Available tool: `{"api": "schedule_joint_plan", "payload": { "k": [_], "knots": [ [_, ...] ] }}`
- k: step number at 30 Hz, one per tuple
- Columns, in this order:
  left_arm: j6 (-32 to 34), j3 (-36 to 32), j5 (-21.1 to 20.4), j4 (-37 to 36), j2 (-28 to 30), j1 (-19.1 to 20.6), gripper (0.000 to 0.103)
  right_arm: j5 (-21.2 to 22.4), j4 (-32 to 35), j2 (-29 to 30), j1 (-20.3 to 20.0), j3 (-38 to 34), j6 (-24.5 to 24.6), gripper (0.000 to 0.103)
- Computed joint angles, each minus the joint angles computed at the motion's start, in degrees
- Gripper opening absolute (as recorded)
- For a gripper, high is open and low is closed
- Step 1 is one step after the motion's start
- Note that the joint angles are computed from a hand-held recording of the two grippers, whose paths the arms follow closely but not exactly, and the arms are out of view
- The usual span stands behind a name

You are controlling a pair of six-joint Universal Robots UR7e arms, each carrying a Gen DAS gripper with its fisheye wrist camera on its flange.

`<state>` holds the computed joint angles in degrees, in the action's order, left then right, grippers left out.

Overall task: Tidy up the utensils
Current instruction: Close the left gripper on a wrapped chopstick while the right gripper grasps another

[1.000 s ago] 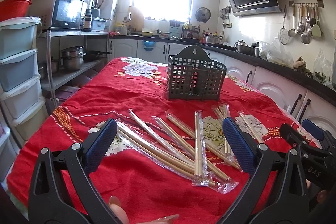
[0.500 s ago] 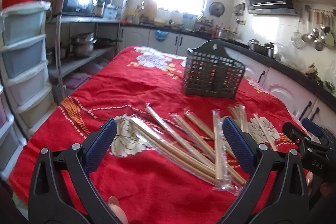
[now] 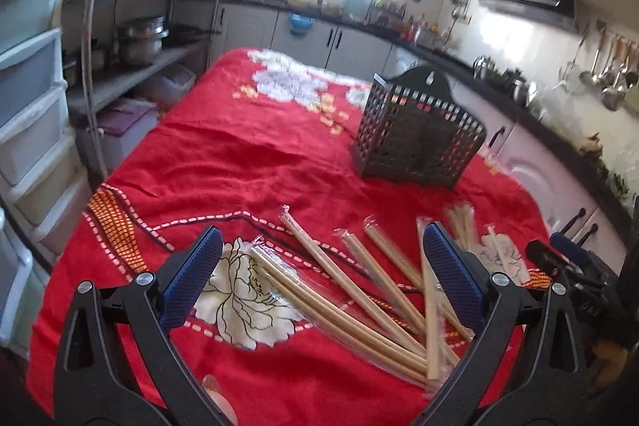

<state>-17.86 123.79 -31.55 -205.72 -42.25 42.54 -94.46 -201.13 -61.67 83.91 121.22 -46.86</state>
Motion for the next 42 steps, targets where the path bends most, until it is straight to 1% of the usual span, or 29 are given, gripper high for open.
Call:
{"api": "schedule_joint_plan", "payload": {
  "k": [4,6,7,8,10,14,18,21,22,23,25,27,31,32,33,34,35,37,39,40,41,42],
  "knots": [
    [-0.4,-2.2,-2.1,6.0,-1.1,2.0,0.093,-2.7,4.7,1.1,0.6,-3.9,1.7,0.097],
    [-1.0,-3.5,-3.4,10.1,-1.6,2.9,0.093,-3.4,8.7,1.3,0.6,-6.1,3.2,0.097],
    [-1.2,-4.1,-4.3,12.0,-1.9,3.4,0.093,-3.8,10.3,1.5,0.7,-7.0,3.8,0.097],
    [-1.5,-4.8,-6.5,14.5,-2.6,4.4,0.093,-4.2,12.5,1.7,0.8,-8.3,4.5,0.097],
    [-2.7,-5.8,-9.3,18.0,-3.6,5.8,0.092,-4.6,15.3,2.2,0.8,-10.1,5.2,0.097],
    [-4.0,-8.5,-11.9,24.7,-4.4,7.9,0.076,-5.2,20.7,3.2,0.7,-13.7,7.2,0.097],
    [-7.7,-11.3,-16.7,31.8,-5.4,10.7,0.065,-5.8,24.9,4.3,0.6,-16.8,8.5,0.097],
    [-9.7,-13.1,-18.4,36.0,-5.4,12.1,0.062,-6.4,28.6,5.1,0.6,-19.4,10.2,0.095],
    [-10.2,-13.5,-18.9,36.8,-5.3,12.5,0.062,-6.5,29.5,5.3,0.6,-20.1,10.2,0.092],
    [-11.4,-14.2,-20.5,38.5,-5.4,13.2,0.062,-6.7,30.2,5.6,0.7,-20.7,10.2,0.087],
    [-14.0,-15.8,-22.8,41.9,-5.5,14.7,0.061,-7.0,33.0,6.3,0.7,-22.5,11.2,0.082],
    [-13.8,-16.5,-22.3,42.8,-5.0,14.8,0.059,-6.9,37.6,7.2,0.3,-25.1,14.0,0.078],
    [-13.3,-17.2,-21.6,43.4,-4.6,15.0,0.058,-6.9,43.5,9.0,-0.4,-29.4,17.9,0.069],
    [-13.0,-17.5,-21.5,43.7,-4.4,15.1,0.057,-6.9,45.1,9.4,-0.5,-30.6,18.8,0.067],
    [-12.8,-17.8,-21.2,44.4,-4.3,15.1,0.054,-6.8,46.4,9.8,-0.6,-31.5,19.4,0.065],
    [-12.7,-17.9,-20.8,44.5,-4.3,15.1,0.052,-6.3,47.8,10.3,-0.8,-32.4,20.3,0.061],
    [-12.6,-18.2,-20.5,44.9,-4.1,15.2,0.048,-5.7,49.3,10.6,-1.1,-33.4,21.2,0.058],
    [-12.1,-18.6,-19.8,45.3,-3.9,15.2,0.043,-5.7,49.9,10.9,-1.1,-34.3,21.2,0.054],
    [-11.7,-18.6,-19.2,45.3,-3.9,15.2,0.032,-5.7,50.9,11.1,-1.2,-35.2,21.1,0.046],
    [-11.4,-18.3,-18.8,45.2,-4.0,15.1,0.028,-5.6,51.3,11.1,-1.3,-35.5,21.2,0.043],
    [-11.2,-18.4,-18.6,45.1,-3.9,15.2,0.021,-5.4,51.7,11.1,-1.3,-35.7,21.3,0.040],
    [-11.0,-18.4,-18.5,44.9,-3.9,15.2,0.016,-5.5,52.0,11.2,-1.3,-36.0,21.3,0.038]
  ]
}}
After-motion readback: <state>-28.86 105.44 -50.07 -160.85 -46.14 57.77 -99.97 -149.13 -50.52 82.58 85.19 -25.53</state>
